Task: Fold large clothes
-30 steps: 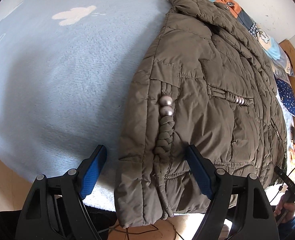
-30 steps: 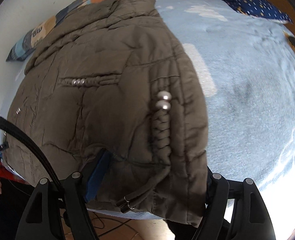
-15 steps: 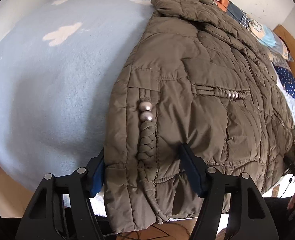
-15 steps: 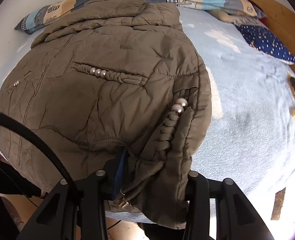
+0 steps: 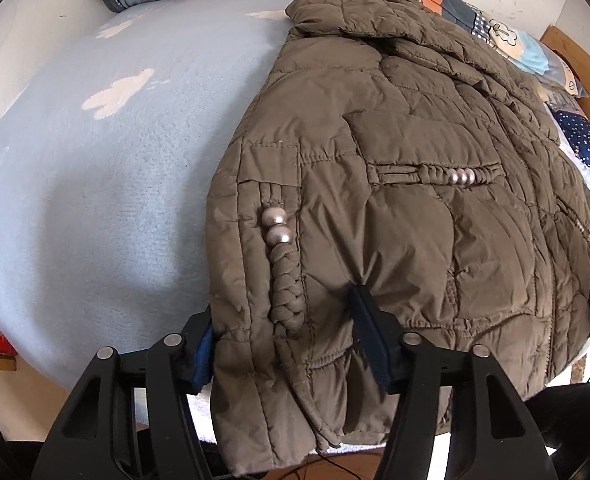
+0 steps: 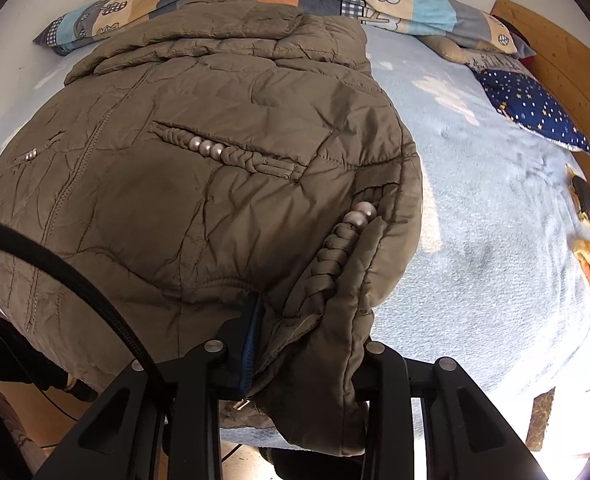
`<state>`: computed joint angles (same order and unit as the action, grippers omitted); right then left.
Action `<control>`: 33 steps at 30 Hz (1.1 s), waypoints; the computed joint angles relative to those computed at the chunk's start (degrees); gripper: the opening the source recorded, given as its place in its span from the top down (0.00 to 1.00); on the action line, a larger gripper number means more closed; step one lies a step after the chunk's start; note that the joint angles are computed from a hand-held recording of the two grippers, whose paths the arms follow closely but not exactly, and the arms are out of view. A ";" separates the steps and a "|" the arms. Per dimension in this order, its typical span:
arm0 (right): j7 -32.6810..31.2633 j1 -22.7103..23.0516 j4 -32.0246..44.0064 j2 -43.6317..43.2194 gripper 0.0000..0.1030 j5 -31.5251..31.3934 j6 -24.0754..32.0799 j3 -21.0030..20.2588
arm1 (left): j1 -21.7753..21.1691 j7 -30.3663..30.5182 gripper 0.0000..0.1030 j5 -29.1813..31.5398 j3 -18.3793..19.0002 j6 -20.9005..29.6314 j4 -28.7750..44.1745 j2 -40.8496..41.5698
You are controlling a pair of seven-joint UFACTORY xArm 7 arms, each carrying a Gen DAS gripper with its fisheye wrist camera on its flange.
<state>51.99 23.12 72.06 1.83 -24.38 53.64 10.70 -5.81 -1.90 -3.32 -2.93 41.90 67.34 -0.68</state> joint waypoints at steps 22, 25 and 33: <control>1.16 -3.82 -7.54 -3.73 0.66 9.72 -11.80 -0.43 | -1.22 -1.27 0.45 4.23 -0.64 -4.94 -1.76 -0.32; 0.29 -4.11 -7.84 -3.85 0.66 10.52 -12.08 -0.72 | -1.30 -1.77 0.45 4.52 -0.74 -4.85 -1.63 -0.22; -1.02 -4.81 -9.47 -4.44 0.50 14.58 -13.99 -1.13 | -0.99 -2.14 0.37 1.61 -0.34 -3.83 -0.85 0.56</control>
